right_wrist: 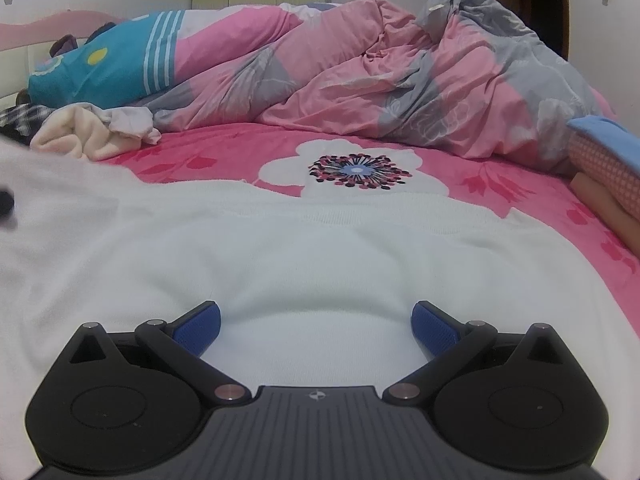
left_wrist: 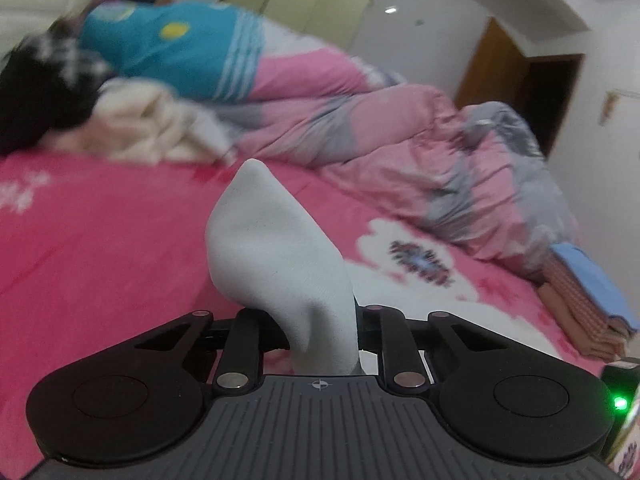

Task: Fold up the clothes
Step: 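Close the left gripper on the garment edge and lift it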

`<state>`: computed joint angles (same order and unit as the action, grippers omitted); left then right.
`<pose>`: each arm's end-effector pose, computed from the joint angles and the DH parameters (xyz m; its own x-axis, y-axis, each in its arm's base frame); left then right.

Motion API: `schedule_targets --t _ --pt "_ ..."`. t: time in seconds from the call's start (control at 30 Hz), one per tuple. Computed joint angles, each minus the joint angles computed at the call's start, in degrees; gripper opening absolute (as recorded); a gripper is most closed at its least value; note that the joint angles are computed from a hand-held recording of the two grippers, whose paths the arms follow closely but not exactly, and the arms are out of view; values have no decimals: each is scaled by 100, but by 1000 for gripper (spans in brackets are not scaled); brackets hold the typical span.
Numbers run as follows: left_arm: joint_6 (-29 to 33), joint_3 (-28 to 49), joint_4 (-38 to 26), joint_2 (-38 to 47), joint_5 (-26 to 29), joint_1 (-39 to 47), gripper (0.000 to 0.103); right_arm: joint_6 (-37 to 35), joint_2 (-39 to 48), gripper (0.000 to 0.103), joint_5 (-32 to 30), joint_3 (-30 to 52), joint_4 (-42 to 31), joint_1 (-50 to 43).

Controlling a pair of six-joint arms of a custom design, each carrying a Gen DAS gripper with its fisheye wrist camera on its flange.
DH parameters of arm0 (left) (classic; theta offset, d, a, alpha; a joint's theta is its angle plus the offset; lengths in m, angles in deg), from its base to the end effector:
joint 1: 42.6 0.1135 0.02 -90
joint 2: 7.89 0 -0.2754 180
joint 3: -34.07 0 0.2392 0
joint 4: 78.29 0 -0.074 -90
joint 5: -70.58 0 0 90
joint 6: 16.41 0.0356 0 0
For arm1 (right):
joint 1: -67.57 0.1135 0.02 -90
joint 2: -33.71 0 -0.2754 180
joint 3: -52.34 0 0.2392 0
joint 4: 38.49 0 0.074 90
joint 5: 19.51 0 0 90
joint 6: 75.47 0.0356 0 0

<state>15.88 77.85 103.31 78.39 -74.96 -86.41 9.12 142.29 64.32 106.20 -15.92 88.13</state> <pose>0.2005 -0.1516 0.1651 -0.2033 -0.4678 -0.8601 -0.4304 0.8318 -0.3506 0.3156 0.1225 0.1211 -0.4551 -0.2708 -0.8483 -0.4794 0.8773 -0.0229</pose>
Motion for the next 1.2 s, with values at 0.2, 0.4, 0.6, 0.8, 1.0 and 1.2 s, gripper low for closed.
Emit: schedule_targets --t 0.2,0.4,0.6,0.8,1.0,1.2 --pt "1220 660 323 370 86 -101 17 42 -43 103 -214 -51 25 -102" --pt "1934 1313 418 855 258 -155 17 162 -261 103 -1111 -205 -17 -539" --pt "2497 1971 610 1485 701 -167 17 339 -555 103 -2738 -681 219 -1638" --pt "2915 2582 735 2162 1198 -235 17 235 -933 103 -3807 -1136 124 -2632" --pt "3299 2842 701 2568 1858 -234 17 -205 -983 103 -4858 -1228 -604 -3837" --pt "3678 3368 -127 3080 2117 -343 19 -496 -1074 103 -5577 -1089 -1606 -4570"
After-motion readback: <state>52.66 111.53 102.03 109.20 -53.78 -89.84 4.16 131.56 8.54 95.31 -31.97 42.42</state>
